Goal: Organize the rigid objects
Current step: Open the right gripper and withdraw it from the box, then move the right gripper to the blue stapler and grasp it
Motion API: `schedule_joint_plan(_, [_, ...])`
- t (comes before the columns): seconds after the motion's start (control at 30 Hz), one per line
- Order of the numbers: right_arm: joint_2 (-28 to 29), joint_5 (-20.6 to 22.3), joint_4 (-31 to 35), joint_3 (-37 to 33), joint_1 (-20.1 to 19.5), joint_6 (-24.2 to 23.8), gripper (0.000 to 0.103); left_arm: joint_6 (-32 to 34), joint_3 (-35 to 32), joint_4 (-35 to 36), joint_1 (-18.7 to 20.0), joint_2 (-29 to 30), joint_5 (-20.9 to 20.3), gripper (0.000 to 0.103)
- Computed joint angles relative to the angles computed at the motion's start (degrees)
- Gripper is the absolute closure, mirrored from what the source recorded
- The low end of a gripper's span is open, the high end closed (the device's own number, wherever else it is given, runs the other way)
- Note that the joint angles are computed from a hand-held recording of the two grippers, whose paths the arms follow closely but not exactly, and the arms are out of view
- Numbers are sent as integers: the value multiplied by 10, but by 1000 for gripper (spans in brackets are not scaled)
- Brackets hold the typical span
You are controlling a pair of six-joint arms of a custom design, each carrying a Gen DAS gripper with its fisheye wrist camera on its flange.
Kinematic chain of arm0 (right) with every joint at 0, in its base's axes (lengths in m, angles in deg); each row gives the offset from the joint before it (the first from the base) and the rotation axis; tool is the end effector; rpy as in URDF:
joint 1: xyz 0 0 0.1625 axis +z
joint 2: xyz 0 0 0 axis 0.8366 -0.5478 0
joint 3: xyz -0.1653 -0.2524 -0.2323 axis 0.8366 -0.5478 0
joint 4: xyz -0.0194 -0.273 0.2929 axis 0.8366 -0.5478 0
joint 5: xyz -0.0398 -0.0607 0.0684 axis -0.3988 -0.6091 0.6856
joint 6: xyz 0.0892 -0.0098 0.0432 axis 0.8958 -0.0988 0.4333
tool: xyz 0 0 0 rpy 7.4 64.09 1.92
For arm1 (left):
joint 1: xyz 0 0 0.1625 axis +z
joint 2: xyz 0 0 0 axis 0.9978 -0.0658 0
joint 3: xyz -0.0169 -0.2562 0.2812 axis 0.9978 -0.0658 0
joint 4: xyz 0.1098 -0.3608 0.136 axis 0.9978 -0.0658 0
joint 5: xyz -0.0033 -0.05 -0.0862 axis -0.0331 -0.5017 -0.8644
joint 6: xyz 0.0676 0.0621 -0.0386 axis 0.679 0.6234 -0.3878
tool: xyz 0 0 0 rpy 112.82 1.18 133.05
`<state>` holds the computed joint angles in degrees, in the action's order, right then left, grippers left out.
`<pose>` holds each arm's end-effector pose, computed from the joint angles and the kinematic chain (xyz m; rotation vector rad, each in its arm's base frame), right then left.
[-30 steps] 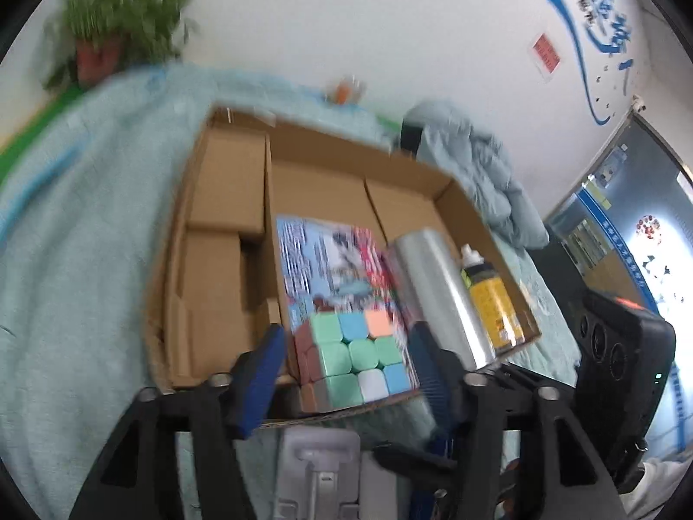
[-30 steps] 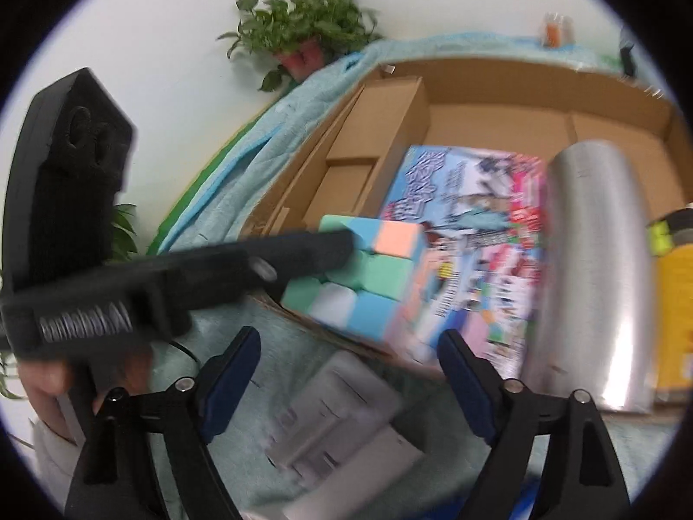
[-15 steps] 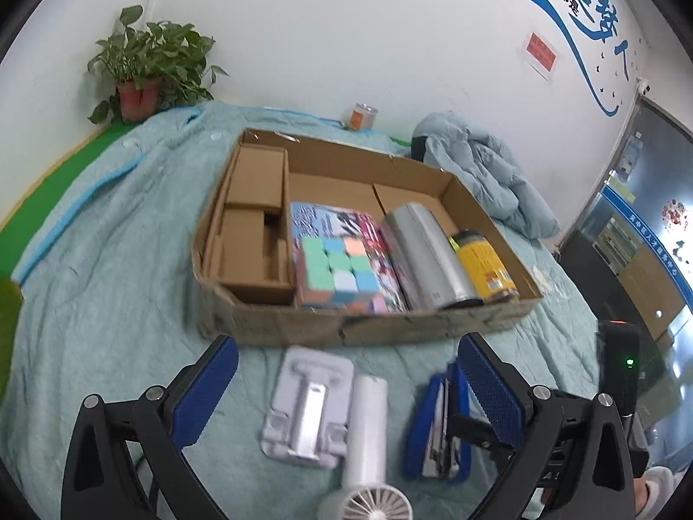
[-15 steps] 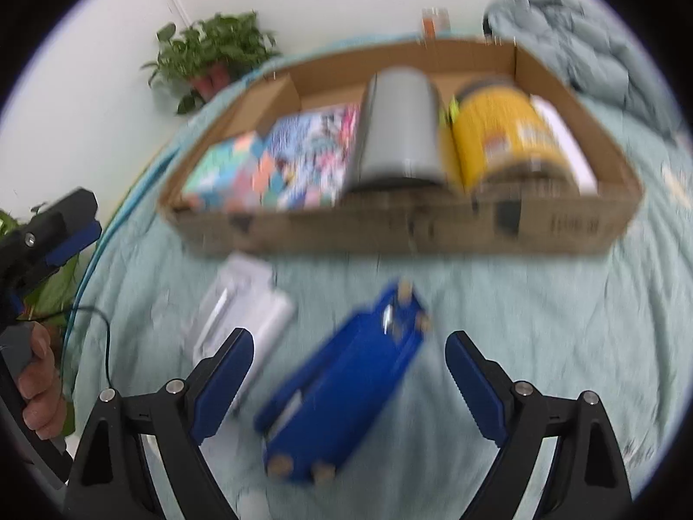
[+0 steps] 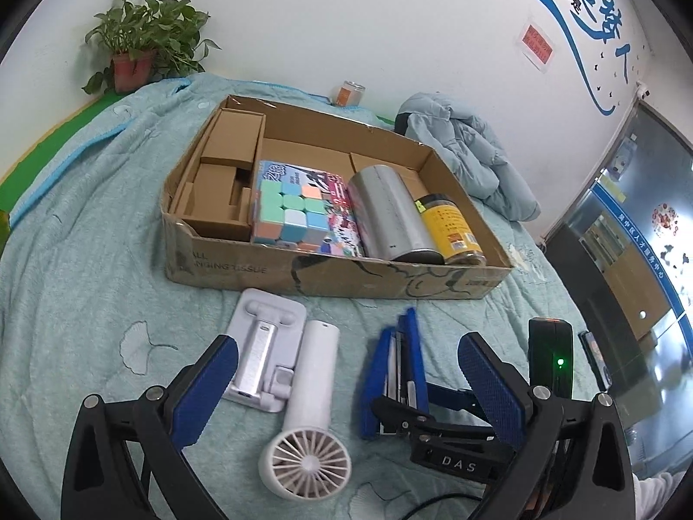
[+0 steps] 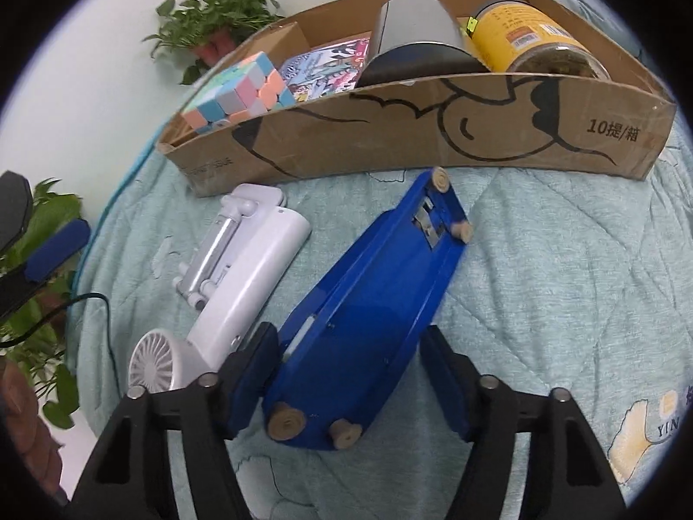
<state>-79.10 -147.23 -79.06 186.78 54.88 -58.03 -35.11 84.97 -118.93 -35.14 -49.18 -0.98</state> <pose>0.3170 -0.5323 0.0333 0.5780 -2.7309 0.4294 -0.1264 -0.4675 0.4125 0.3290 2.5717 -0.8909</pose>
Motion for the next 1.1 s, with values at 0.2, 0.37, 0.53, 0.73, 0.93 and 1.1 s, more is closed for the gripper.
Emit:
schedule_joint_plan(0.2, [-50, 16, -11, 38, -29, -11, 62, -14, -8, 10, 3, 15, -54, 1])
schedule_joint_plan(0.37, [-73, -20, -18, 57, -25, -68, 62, -17, -10, 3, 6, 37, -84, 1])
schedule_joint_plan(0.53, [-59, -12, -68, 71, -2, -140, 32, -32, -17, -4, 16, 52, -93, 1])
schedule_joint_plan(0.73, [6, -91, -127, 52, 23, -200, 33, -38, -19, 2, 16, 50, -84, 1])
schedule_joint_plan(0.93, [-12, -39, -115, 58, -7, -150, 51, -41, -20, 2, 20, 54, -94, 1])
schedule_joint_plan(1.1, [-84, 203, -18, 74, -103, 4, 53, -32, -25, -7, 22, 72, -114, 1])
